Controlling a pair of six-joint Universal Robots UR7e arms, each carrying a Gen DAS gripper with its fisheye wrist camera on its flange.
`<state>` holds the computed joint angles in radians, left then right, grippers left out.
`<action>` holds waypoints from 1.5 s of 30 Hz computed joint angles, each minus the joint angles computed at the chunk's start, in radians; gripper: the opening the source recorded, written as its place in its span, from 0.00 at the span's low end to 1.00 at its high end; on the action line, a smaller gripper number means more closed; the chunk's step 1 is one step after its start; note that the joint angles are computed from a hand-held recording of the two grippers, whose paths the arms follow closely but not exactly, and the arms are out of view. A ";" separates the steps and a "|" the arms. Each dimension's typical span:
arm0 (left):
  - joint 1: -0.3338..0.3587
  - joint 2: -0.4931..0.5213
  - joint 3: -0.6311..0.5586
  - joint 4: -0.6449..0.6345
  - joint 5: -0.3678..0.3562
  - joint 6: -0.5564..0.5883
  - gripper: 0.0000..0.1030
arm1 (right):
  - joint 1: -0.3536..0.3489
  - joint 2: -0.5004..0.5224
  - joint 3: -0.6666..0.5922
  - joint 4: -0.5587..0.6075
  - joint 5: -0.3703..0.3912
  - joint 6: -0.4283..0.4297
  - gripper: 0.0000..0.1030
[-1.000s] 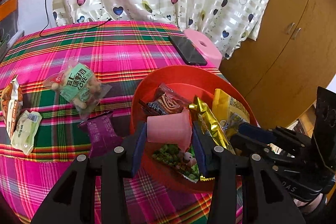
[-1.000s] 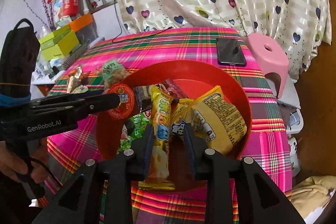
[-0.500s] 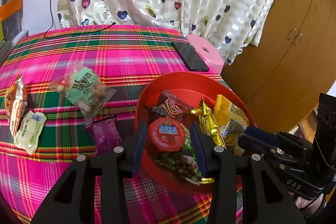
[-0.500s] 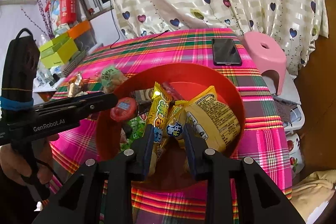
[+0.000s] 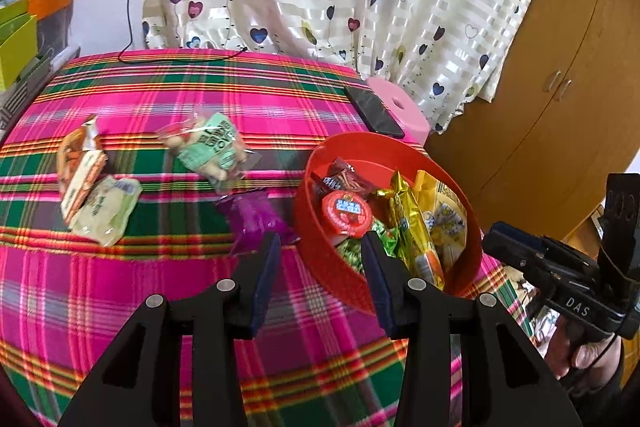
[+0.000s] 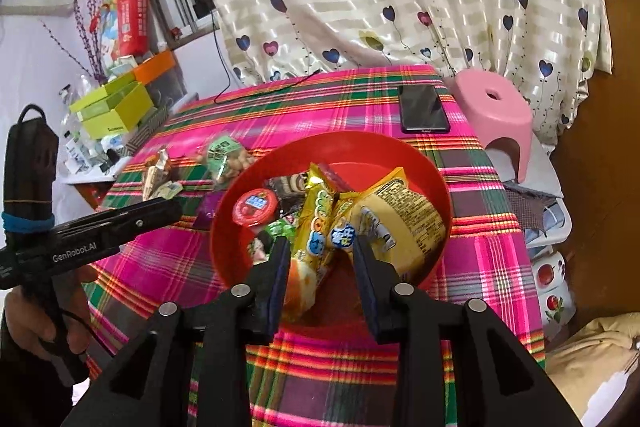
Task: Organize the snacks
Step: 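Lower the wafer bar and pink cup into the basket and open both grippers, then withdraw both tools from the basket back over the table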
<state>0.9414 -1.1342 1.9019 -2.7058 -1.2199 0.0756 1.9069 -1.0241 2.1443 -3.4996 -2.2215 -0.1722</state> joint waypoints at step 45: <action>0.033 -0.239 0.175 -0.082 0.092 -0.059 0.42 | 0.141 0.064 -0.053 0.091 0.012 0.020 0.39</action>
